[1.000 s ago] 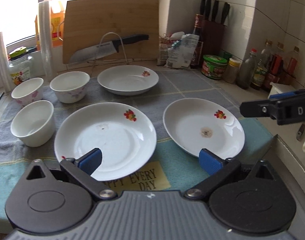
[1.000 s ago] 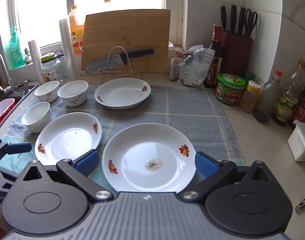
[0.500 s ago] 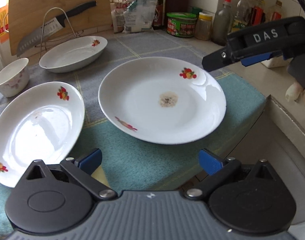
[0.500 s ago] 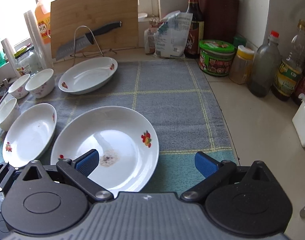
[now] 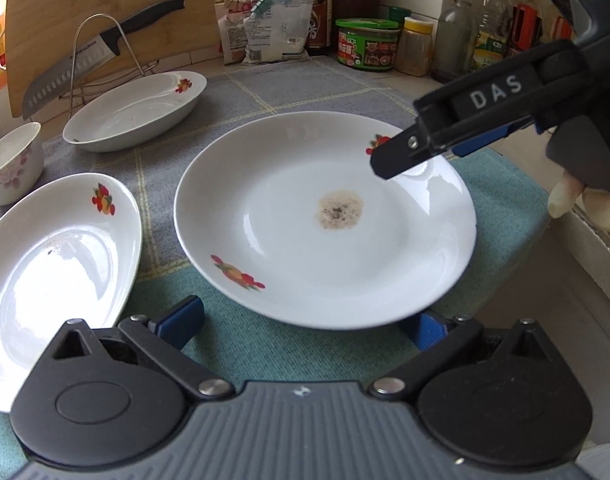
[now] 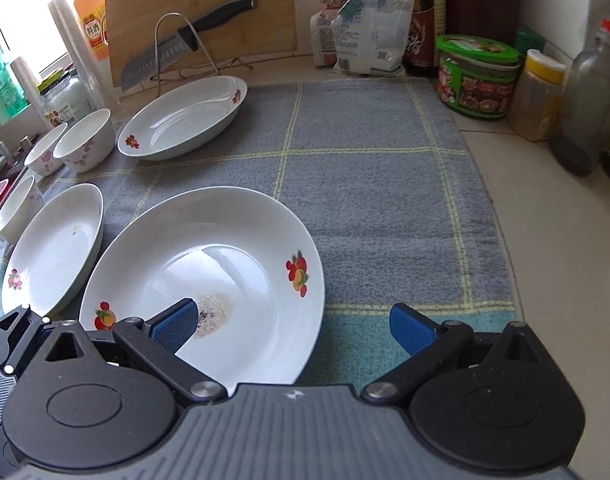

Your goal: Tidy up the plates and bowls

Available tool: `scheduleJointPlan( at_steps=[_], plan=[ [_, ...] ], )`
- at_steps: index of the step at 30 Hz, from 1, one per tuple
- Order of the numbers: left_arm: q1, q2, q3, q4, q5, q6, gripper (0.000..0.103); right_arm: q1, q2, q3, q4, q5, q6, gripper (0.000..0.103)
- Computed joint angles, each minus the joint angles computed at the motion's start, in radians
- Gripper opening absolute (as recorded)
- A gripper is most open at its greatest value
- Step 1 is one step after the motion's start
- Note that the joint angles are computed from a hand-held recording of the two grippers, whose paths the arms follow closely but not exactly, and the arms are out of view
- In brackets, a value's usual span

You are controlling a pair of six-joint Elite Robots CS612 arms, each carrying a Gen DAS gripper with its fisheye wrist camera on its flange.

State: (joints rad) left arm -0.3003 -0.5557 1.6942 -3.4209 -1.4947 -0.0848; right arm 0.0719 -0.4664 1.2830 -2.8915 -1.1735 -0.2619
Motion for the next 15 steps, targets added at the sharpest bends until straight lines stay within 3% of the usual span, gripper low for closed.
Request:
scheduleJointPlan(
  at_steps=[10,15],
  plan=[
    [0.000,0.026,0.012,-0.122,0.002,0.014,0.103,-0.004,0.050,-0.124,0.205,0.123,-0.108,0.103],
    [0.000,0.024,0.008,-0.113,0.001,0.015,0.103,-0.005,0.073,-0.188,0.308,0.170,-0.178,0.103]
  ],
)
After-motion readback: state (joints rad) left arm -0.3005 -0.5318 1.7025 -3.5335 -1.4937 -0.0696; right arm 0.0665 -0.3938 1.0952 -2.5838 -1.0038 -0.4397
